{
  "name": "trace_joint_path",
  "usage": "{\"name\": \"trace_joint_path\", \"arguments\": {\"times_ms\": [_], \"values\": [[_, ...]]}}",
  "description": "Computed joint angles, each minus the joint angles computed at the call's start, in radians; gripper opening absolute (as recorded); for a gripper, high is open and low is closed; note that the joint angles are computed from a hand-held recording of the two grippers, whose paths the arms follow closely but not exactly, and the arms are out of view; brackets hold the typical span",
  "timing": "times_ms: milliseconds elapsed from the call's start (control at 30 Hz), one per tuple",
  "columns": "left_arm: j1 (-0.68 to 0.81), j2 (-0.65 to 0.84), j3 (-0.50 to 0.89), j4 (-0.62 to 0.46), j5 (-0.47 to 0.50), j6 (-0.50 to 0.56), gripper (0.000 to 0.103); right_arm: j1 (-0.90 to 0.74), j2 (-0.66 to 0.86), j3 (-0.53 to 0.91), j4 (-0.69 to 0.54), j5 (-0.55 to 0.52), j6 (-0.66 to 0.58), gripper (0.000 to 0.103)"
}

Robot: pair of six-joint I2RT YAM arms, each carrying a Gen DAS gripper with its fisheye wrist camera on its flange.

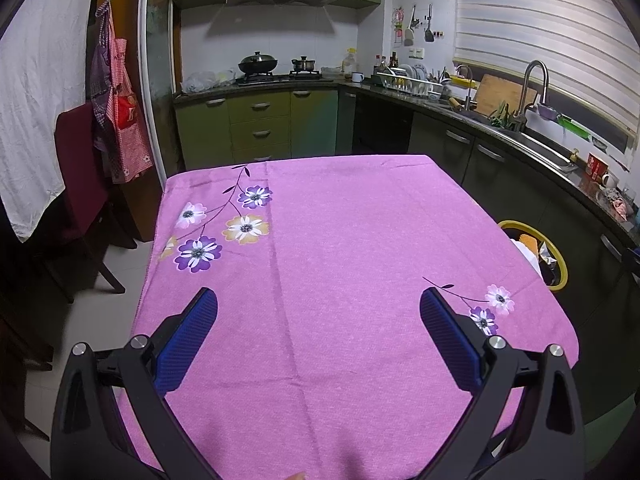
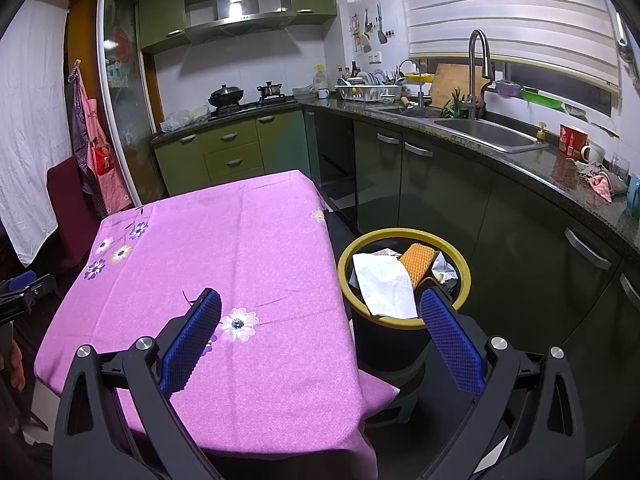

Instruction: Collect trash

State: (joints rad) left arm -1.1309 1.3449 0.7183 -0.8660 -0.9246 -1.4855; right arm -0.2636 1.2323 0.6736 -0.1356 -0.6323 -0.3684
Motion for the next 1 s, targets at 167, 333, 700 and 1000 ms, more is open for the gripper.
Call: {"name": "trace_joint_path", "arguments": {"times_ms": [167, 333, 700, 1000], "values": [[-0.004, 0.002, 0.003, -0.015, -0.001, -0.015, 0.096, 0.004, 0.005, -0.001, 0.001, 0.003, 0.0, 0.098], [0.005, 0.002, 0.003, -0.015, 0.011, -0.013, 0.097, 0.008, 0.012, -0.001, 0.005, 0.007, -0.004, 0.098], [0.02, -0.032, -0.022, 0.014, 0.03, 0.015, 0.096, 0.023, 0.024, 0.01, 0.004, 0.022, -0.003, 0.098], [0.013, -0.008, -0.006, -0.015, -0.005, -0.008, 0.096, 0.029, 0.033, 0.014, 0.006, 0.029, -0.004, 0.098]]}}
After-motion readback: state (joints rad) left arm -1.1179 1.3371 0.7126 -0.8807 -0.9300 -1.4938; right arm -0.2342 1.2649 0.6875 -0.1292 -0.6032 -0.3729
